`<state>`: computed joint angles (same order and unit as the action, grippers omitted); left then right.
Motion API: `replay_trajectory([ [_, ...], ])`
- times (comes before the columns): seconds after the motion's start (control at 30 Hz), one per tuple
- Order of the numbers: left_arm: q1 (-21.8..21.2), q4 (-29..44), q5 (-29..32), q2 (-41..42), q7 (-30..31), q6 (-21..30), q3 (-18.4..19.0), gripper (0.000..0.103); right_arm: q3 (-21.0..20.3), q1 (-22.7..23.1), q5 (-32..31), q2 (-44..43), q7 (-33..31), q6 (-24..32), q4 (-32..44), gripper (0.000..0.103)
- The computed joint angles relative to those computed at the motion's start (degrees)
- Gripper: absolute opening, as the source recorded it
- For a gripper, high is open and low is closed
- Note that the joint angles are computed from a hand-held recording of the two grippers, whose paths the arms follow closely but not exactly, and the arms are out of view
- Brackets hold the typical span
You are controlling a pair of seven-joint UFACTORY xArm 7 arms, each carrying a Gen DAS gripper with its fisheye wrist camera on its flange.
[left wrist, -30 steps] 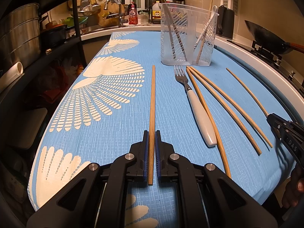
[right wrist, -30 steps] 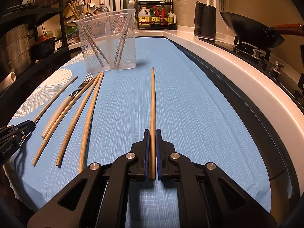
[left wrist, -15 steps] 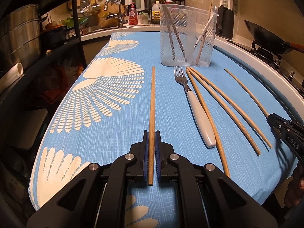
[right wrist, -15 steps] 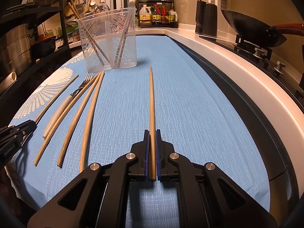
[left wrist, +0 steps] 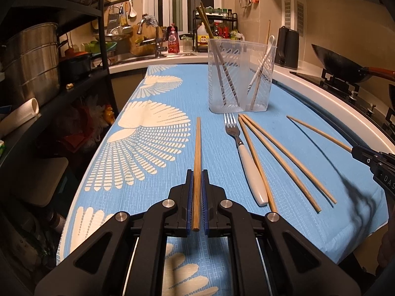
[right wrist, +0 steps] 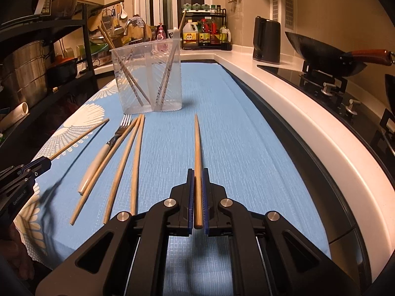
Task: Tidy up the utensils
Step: 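Lift both held chopsticks and carry them over the clear cup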
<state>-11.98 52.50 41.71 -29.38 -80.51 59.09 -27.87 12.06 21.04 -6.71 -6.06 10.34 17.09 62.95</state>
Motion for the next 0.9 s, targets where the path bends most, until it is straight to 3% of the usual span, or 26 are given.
replay_trajectory([
  [0.63,3.3,3.1,10.2,-1.6,-2.8,1.8,-5.3,0.006,0.5,-0.8,-1.1,-3.7,-0.5,-3.2,2.2,0.006],
  [0.9,3.1,4.1,12.1,-1.5,-2.8,1.5,-5.1,0.006,0.3,-0.8,0.1,-3.7,-2.0,-3.6,3.5,0.006],
])
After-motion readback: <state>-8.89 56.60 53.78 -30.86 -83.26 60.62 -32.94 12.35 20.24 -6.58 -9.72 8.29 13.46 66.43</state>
